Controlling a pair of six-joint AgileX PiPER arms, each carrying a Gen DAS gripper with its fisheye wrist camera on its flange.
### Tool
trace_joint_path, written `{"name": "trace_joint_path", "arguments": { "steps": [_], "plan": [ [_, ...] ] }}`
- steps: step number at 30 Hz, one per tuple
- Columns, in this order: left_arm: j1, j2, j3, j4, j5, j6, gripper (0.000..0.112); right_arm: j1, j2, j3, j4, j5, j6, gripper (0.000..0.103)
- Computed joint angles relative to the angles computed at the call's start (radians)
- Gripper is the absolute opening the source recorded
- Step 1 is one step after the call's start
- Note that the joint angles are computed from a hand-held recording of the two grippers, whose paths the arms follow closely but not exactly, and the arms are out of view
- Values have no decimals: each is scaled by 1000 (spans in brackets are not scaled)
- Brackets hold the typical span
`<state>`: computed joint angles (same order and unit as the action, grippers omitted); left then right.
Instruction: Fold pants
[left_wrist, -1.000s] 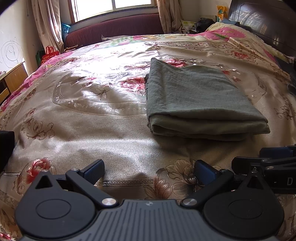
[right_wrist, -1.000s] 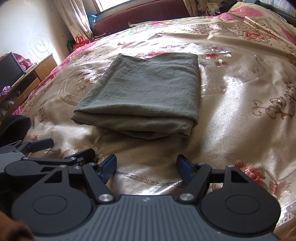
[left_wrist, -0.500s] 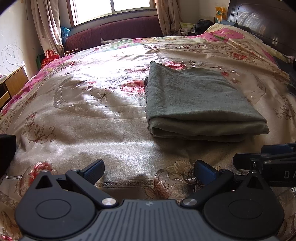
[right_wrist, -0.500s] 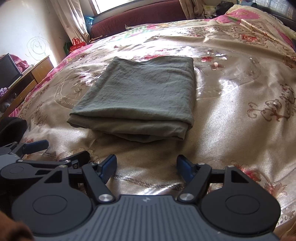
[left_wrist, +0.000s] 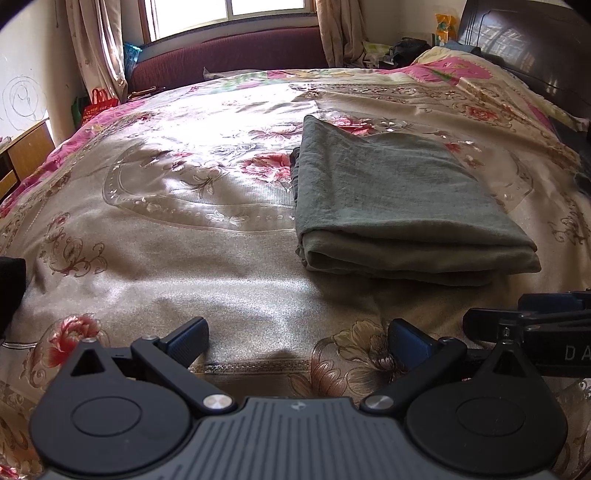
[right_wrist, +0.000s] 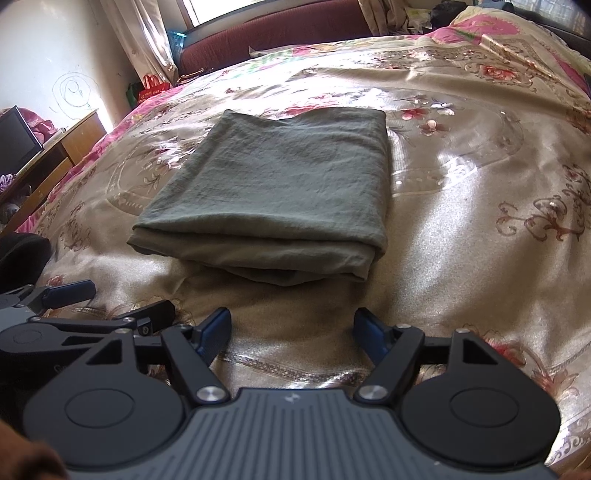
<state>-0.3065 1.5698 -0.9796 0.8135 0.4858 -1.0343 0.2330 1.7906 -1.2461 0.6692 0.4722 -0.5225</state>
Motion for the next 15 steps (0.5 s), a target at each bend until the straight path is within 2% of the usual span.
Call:
{"name": "trace_joint_path", "arguments": {
  "steps": [15],
  "plan": [
    [13, 8, -5, -18, -13, 10, 103, -11, 23, -17, 40, 20, -34, 79]
  ]
}}
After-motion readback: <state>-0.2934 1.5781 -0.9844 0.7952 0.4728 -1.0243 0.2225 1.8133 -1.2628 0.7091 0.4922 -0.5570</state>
